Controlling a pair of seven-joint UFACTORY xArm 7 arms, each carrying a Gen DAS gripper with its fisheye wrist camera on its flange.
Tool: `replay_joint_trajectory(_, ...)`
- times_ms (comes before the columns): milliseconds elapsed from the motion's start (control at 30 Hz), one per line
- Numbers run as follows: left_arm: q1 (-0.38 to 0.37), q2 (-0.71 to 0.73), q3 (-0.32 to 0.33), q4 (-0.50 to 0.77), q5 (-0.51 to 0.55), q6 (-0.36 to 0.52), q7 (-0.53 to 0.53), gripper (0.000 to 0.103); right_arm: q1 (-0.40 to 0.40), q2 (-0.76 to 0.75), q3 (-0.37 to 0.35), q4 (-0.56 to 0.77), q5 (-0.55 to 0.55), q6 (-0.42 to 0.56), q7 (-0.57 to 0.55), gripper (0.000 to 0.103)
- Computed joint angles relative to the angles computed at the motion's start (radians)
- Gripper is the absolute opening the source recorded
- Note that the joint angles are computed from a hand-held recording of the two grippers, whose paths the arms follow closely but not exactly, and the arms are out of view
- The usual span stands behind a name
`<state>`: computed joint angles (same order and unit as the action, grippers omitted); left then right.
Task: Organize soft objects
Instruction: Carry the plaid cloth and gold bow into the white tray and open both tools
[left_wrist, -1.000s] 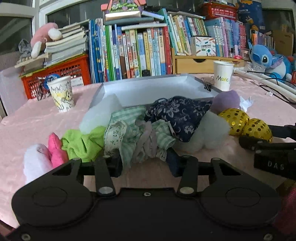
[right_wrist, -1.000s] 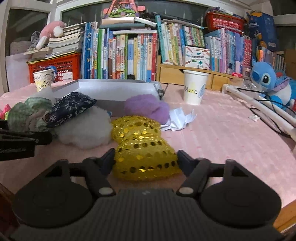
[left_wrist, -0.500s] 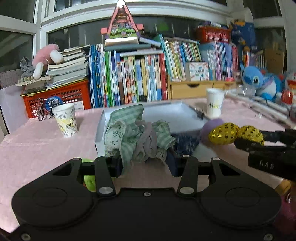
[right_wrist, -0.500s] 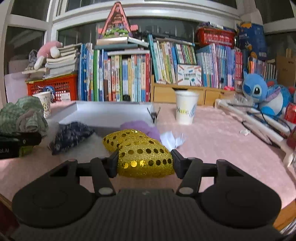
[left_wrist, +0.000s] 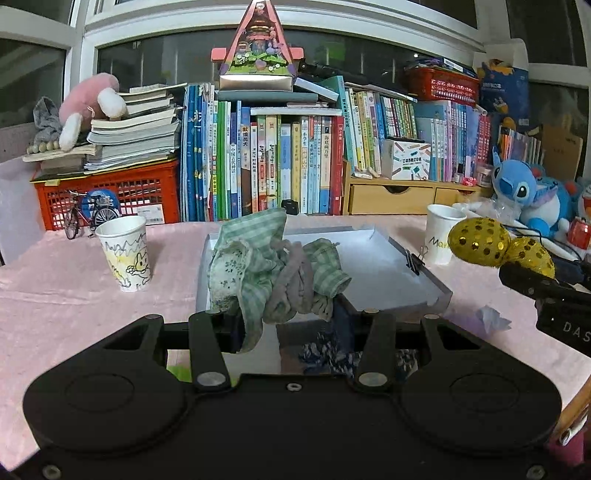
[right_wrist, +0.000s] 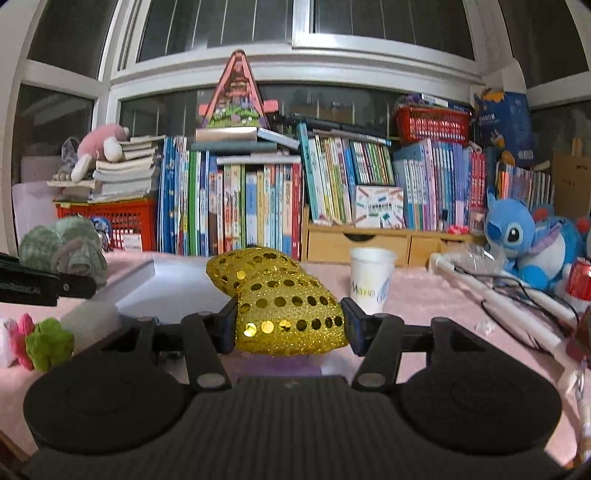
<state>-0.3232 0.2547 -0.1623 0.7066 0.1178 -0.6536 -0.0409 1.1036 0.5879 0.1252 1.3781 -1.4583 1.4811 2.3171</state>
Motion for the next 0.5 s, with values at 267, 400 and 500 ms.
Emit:
replay_joint_trajectory(267,0.101,0.08,-0.064,0.218,0.172,0.191,-0.143,0.044,-0.09,-0.058,-0.012,-0.041,-0.072,-0.135,-0.003,0.059)
replay_joint_trajectory(400,0.209,0.161,-0.177,0.37,0.281,0.329,-0.231,0.044,-0.158,-0.076,-0.018,-0.043,-0.107,-0.237,-0.019,0.059)
replay_joint_trajectory(500,0.331,0.261,-0.339,0.506,0.324,0.484,-0.229,0.044,-0.203,-0.079,-0.024,-0.032,-0.128,-0.312,-0.035,0.059)
